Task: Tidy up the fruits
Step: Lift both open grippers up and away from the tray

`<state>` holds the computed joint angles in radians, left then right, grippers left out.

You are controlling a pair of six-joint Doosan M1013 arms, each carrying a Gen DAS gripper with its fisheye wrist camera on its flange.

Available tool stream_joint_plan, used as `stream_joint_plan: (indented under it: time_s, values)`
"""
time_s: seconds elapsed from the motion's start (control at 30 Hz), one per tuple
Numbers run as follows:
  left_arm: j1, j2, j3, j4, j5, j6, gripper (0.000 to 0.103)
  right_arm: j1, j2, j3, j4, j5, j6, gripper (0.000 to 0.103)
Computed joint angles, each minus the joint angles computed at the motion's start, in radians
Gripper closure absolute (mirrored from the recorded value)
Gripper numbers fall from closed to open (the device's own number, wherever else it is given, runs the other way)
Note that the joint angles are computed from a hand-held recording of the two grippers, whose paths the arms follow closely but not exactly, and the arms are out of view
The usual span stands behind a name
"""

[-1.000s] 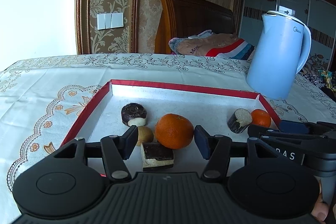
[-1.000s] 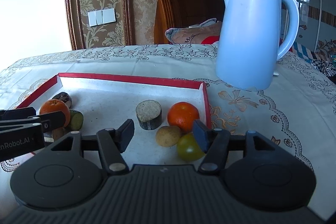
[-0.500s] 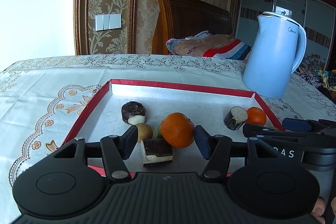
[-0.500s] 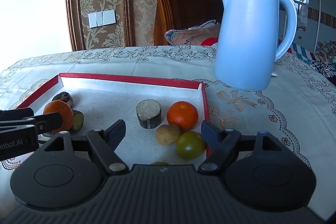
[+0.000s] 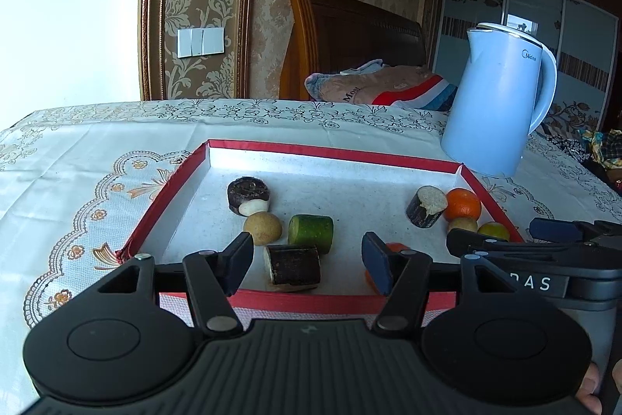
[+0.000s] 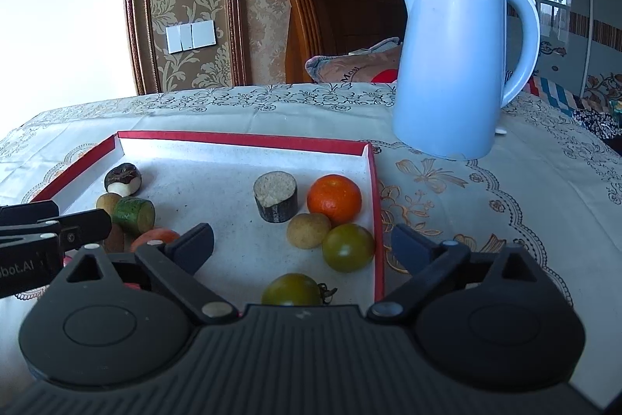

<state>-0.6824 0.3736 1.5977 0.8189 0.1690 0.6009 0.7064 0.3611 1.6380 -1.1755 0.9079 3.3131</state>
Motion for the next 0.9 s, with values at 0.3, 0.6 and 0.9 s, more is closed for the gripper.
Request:
stream_joint_plan:
  time_s: [0.3,0.6,0.9]
  values:
    - [-0.012,-0.039,0.065,0.272,-0.012,-0.247,0.036,0.036,-0.014,0.027,-0.038,0.034,0.043,0.0]
    - [-0.013,-0.064,0.111,0.406,-0.021,-0.378,0.035,0.069,-0.028,0.054,-0.051,0.035,0.063,0.0]
    - [-0.007,-0.067,0.115,0.354,-0.016,-0.358,0.035,0.08,-0.031,0.059,-0.032,0.03,0.057,0.0]
